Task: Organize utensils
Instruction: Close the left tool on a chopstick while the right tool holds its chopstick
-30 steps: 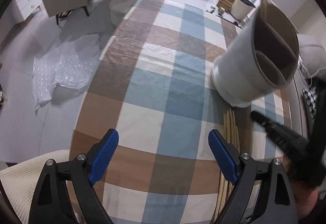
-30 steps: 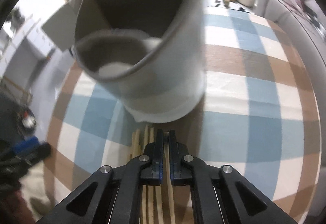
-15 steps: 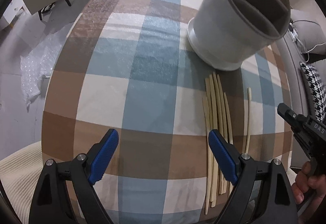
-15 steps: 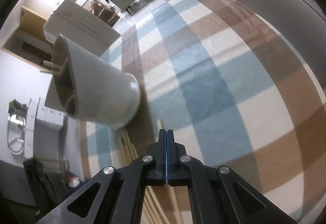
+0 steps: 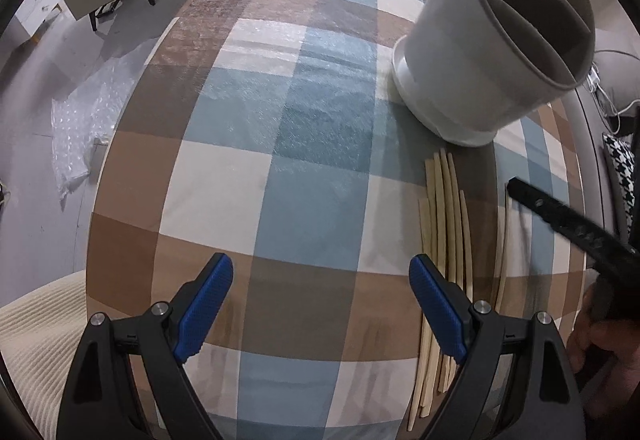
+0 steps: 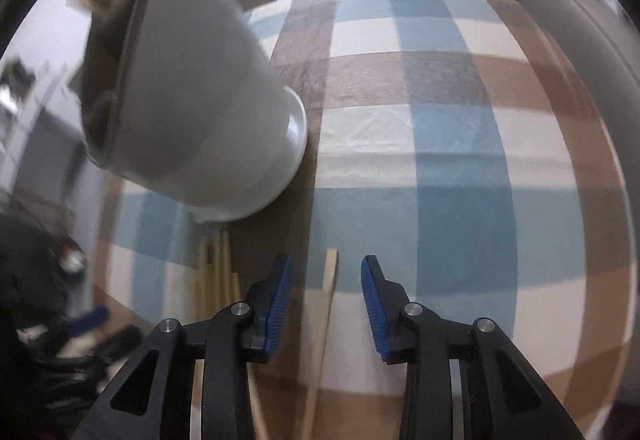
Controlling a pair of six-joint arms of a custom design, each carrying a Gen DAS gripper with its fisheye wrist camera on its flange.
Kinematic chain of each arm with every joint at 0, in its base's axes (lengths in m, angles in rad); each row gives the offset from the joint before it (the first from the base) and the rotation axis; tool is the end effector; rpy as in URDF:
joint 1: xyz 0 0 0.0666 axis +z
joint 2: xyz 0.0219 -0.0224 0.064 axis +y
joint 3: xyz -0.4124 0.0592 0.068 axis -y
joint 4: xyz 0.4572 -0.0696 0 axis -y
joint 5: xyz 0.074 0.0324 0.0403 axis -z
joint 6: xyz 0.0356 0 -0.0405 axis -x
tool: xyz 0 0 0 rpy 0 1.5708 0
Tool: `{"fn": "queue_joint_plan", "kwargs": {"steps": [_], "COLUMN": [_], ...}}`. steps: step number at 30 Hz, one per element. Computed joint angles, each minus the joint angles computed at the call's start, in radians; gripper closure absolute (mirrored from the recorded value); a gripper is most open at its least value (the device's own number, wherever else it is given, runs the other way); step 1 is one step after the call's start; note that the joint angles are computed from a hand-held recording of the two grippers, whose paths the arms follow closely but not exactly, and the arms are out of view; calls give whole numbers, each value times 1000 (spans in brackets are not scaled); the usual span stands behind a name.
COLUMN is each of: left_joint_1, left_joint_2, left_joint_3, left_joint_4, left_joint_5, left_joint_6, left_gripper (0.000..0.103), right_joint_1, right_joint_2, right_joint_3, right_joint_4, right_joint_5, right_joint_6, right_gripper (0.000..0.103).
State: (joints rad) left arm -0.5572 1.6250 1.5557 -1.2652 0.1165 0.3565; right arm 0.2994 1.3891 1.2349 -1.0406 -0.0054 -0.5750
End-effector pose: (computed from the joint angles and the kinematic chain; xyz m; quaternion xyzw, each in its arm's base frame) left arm 0.5015 -0.3178 0.4007 0.1061 0.9857 -0.1038 0.0801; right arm 0.4836 0.1491 0.3763 0.1344 0.9731 0.0815 0.1682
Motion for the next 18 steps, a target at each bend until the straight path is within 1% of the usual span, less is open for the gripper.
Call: {"fn": "queue_joint_plan", "kwargs": {"steps": [1,2,3,4,5,7,9,11,14,16,18], "left_joint_1": [1,2,1,-1,-1,-3,-6,-11,-15,-16,-15], "left_joint_2": [1,3,0,-1,-3,-7,-7,-7,-1,2,4], "left_joint_3": [3,5,2,1,0,-7,-7,-6,-2,-1,-3], "left_joint_4": [5,8,15,23,28,34,29,16,5,3,9], "left_joint_5": [-4,-10,-16,-19,-20,-24,-22,-12,-2,12,37], "left_joint_6": [-2,-7,-12,-17,-23,-34,-38,-40,-42,-35,-27], "left_gripper": [16,16,16,16,16,16,16,16,16,16,16], "right_joint_1": [5,12,22,30,40,51,48,31,-16,-50,-89], "right_joint_2": [18,31,40,55,59,60,52,27,-30,-77,-133], "right_joint_3": [13,26,35,49,52,48,38,12,-39,-84,-140], "right_joint_4": [-20,-39,-49,-71,-72,-62,-51,-13,61,111,181], "right_joint_5": [17,45,82,99,126,140,142,108,31,-16,-78], "right_joint_6": [18,33,49,66,81,106,107,56,-60,-146,-242], "right_gripper": [75,84,90,94,96,97,98,98,98,98,98]}}
